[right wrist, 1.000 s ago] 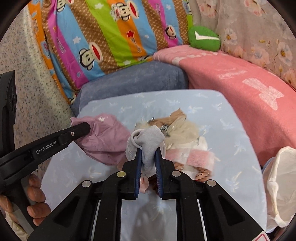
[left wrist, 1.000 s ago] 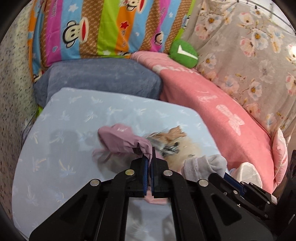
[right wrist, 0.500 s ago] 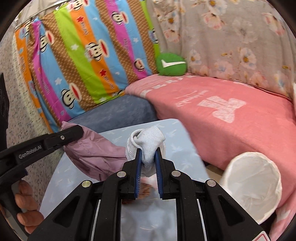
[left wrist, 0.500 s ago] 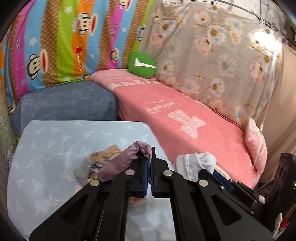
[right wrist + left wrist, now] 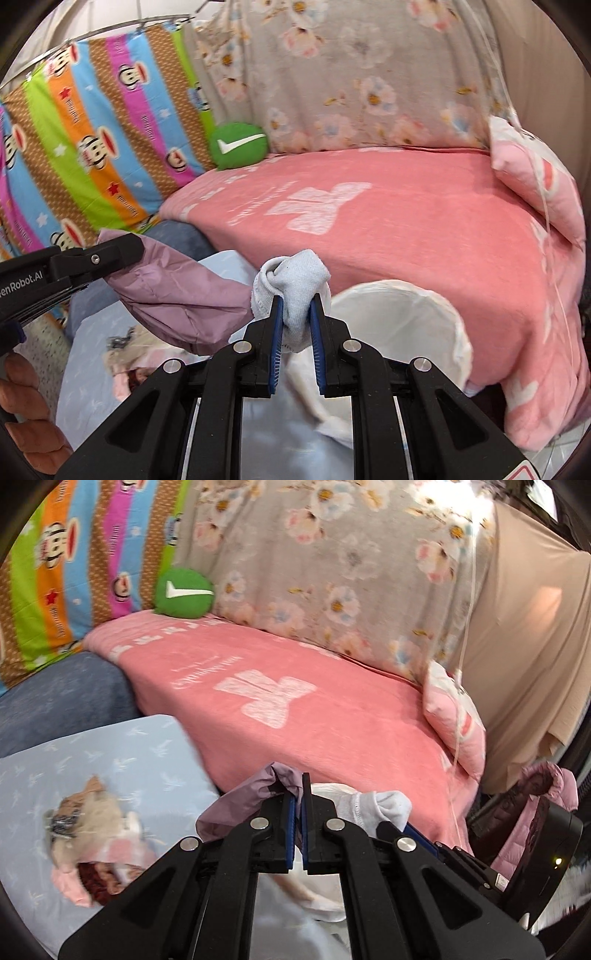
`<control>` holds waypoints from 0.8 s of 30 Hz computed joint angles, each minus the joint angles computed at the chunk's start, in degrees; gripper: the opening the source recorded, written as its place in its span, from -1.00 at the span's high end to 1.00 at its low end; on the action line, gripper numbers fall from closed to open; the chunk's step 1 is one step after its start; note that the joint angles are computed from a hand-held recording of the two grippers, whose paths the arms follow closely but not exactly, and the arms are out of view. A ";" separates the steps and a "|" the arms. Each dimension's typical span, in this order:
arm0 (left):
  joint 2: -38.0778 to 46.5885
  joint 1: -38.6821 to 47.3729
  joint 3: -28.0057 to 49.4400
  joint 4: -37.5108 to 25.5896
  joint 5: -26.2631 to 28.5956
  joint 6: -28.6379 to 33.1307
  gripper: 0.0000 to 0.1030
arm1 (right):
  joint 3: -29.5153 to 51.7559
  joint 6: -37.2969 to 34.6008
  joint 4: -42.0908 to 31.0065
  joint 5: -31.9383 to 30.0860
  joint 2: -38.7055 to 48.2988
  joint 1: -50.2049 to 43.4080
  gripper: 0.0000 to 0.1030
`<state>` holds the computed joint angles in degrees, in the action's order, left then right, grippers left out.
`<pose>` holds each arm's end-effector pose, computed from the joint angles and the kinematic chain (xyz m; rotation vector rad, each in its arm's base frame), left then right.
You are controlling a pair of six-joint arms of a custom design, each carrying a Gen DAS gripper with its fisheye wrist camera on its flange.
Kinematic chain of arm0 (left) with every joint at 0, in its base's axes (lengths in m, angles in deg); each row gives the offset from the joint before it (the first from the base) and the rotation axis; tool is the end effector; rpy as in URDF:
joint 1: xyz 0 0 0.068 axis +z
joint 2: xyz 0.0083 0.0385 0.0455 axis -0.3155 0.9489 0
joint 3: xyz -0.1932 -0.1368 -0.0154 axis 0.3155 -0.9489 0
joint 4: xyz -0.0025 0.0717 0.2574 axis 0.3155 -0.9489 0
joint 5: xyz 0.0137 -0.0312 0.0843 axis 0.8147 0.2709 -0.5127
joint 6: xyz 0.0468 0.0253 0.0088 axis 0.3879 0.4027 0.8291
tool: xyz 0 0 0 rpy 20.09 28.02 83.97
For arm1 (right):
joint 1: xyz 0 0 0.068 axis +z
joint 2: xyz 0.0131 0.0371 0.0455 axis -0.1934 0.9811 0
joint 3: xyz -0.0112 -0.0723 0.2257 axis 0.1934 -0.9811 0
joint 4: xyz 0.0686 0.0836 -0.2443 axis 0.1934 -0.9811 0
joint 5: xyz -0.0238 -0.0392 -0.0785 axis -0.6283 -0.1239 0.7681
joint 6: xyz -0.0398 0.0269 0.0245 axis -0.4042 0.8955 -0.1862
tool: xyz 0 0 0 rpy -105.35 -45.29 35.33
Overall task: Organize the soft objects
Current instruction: 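Carry both held items over the white wastebasket and open both grippers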
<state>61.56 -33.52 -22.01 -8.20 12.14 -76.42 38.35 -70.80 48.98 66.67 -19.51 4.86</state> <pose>0.2408 -0.0633 0.2550 -0.1230 2.1512 -0.3044 0.2524 0.0766 0.1985 -0.1523 2.1701 0.3968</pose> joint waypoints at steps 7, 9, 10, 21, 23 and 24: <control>10.78 -5.54 3.31 5.91 1.87 -0.87 0.95 | -0.32 -2.43 1.43 -3.57 2.97 -9.65 0.72; 13.48 -5.93 4.48 6.86 2.90 -1.05 0.95 | 0.08 -2.72 1.77 -3.96 4.16 -10.86 0.72; 14.93 -5.75 5.17 7.38 4.10 -1.01 0.93 | -0.03 -2.81 1.92 -4.16 4.39 -11.33 0.72; 20.30 -1.95 6.00 8.79 8.52 -2.46 -0.17 | 0.91 -2.58 4.14 -3.83 8.42 -11.53 0.64; 19.81 -1.79 5.54 8.90 7.47 -1.63 -0.23 | 1.08 -2.49 4.41 -3.33 8.60 -10.89 0.57; 19.50 -1.66 5.44 8.40 6.61 -1.41 -0.24 | 1.19 -2.39 4.47 -3.08 8.61 -10.66 0.53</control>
<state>81.06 -35.18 -16.57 0.21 18.75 -77.83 39.54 -73.19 53.45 63.58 -10.90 -5.79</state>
